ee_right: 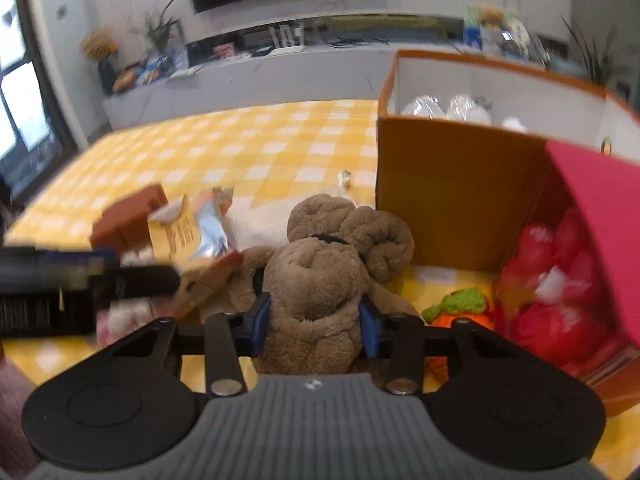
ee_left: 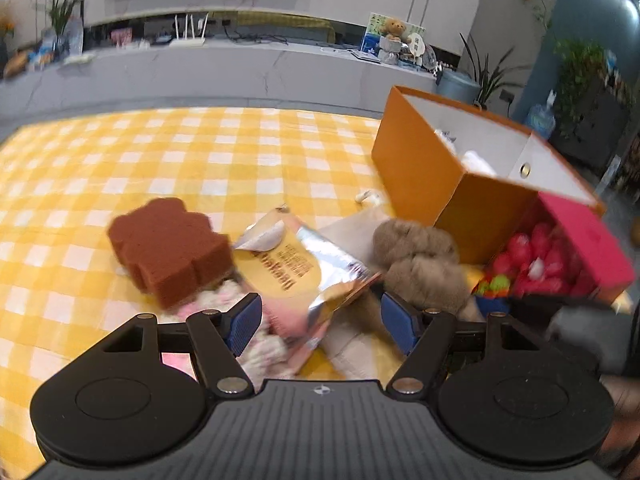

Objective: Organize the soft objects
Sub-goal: 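Grasp the brown plush bear with the right gripper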

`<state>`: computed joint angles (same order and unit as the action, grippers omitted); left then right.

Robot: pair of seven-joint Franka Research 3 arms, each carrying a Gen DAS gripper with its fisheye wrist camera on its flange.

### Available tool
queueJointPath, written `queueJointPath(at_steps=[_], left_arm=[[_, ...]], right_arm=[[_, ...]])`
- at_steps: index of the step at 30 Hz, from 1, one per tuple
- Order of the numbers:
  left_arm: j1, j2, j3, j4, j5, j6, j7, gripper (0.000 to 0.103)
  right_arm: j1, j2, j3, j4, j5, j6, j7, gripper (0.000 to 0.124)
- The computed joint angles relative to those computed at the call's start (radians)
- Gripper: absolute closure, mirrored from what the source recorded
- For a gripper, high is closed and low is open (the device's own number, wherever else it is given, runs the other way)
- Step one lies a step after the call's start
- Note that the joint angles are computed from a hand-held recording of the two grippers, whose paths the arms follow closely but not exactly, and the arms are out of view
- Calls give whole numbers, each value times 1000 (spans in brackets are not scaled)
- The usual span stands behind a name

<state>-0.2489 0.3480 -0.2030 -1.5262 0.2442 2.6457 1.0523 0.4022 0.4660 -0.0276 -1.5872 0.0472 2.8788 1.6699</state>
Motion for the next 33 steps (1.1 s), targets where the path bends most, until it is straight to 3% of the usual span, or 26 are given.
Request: queueJointPath(at_steps=[3, 8, 15, 18, 21, 24, 26, 33], left_arm=[[-29, 62, 15, 114, 17, -92, -41, 19], [-84, 161, 39, 283, 64, -253, -116, 17], [-176, 292, 105, 499, 183, -432, -240, 11], [-194, 318, 119, 529, 222, -466, -250, 13], [-192, 282, 120, 451, 261, -410, -254, 19], [-191, 245, 116, 390, 296, -364, -249, 37], [-197, 218, 120, 353, 333, -336, -251, 61], [-176, 118, 109, 224, 390, -245, -279, 89]], right_arm=[[-31, 4, 32, -16, 34, 20, -38, 79], [-147, 33, 149, 56, 239, -71, -127, 77], [-132, 28, 139, 34, 295, -37, -185, 76], [-151, 31, 158, 39, 339, -47, -210, 76], [-157, 21, 162, 28, 369, -49, -228, 76], [-145, 19, 152, 25, 369, -43, -230, 76], [-147, 22, 153, 28, 376, -44, -234, 76], [-147, -1, 154, 5, 398, -34, -257, 80]])
